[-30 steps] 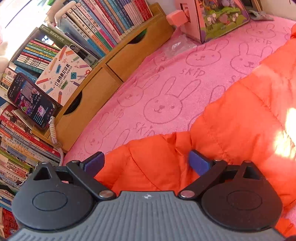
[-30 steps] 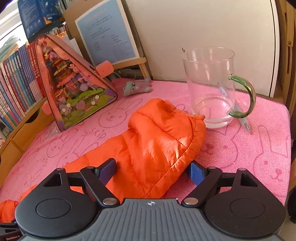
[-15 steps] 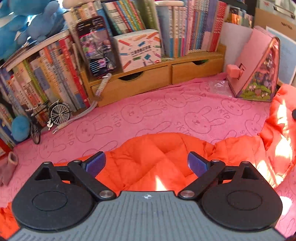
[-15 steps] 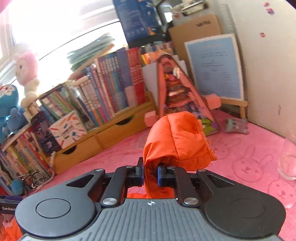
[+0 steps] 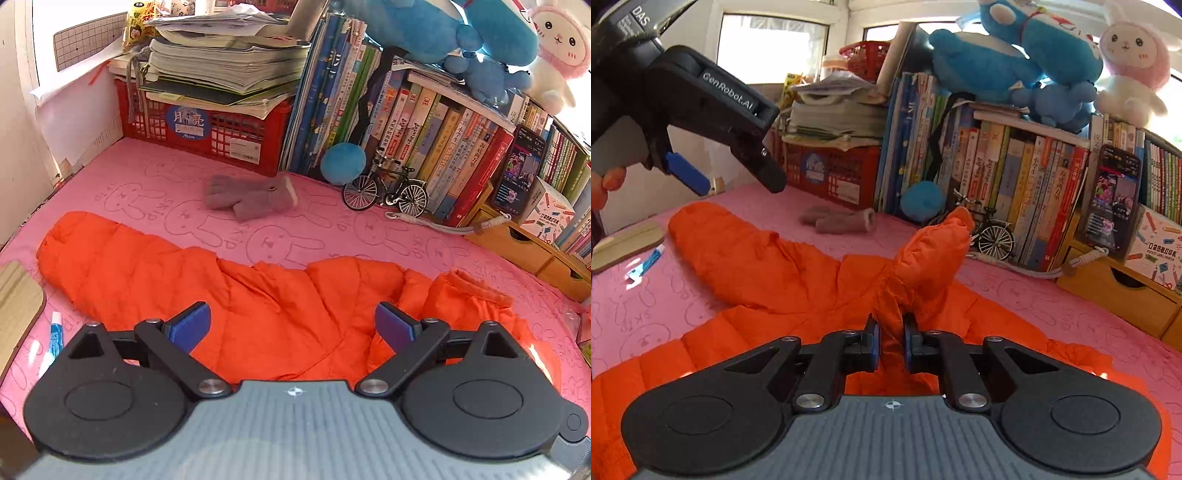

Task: Fold clothes

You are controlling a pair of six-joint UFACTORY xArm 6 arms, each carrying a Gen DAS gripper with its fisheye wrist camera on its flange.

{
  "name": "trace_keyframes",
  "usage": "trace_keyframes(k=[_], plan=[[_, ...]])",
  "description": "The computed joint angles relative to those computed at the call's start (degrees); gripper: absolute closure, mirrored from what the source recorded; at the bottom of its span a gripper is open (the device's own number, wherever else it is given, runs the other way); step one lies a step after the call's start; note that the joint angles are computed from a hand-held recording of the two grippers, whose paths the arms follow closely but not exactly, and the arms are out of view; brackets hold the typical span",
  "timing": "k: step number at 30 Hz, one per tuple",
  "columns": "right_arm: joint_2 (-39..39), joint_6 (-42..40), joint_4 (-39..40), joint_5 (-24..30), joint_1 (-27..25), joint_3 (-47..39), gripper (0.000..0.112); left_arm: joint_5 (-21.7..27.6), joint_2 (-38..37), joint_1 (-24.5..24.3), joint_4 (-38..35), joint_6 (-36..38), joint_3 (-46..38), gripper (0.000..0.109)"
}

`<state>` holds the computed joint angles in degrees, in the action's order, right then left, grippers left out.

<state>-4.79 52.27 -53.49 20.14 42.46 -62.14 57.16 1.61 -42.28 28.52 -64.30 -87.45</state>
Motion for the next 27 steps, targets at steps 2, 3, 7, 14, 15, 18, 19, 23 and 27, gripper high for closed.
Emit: trace_keyframes(k=[2,3,7,14,15,18,19,23,27], plan=[[1.60,-2.30,-1.42,4.56,2.89,-1.10,0.095,-1.61,-0.83,0.39,-1.35,0.76,1.93,0.012],[2.04,-2.24,-3.83,7.12,4.27,-1.53,0.088,-2.48,-0.76,0.51,-2.20,1.55,2.26,0.012],[1.96,-0.89,-9.10,9.60,7.15,-0.89,0.045,-6.28,0.68,0.06,-3.84,5.20,1.65,0.012],[4.98,1.12,-8.12,8.28,7.21,-4.50,0.041,-4.56,9.02,-2.40,-1.41,14.33,-7.27,0.009],[5.04,1.62,-8.07,8.62,7.25,-4.80,0.041,-3.67,10.32,-2.62,-0.63,15.14,-8.30,0.009],[3.88,4.43,-9.86,10.03,7.35,-4.27,0.035,0.96,14.41,-3.34,1.60,17.05,-11.96,0.009],[2.29,6.09,-11.24,10.82,7.18,-2.90,0.034,2.29,15.49,-3.61,2.65,17.28,-12.80,0.009],[-2.71,13.54,-17.86,16.29,7.16,1.16,0.031,6.88,18.60,-4.72,6.33,18.53,-14.56,0.009],[-3.67,20.89,-27.13,24.94,7.18,2.00,0.013,8.74,20.03,-5.40,8.18,19.78,-14.66,0.009]])
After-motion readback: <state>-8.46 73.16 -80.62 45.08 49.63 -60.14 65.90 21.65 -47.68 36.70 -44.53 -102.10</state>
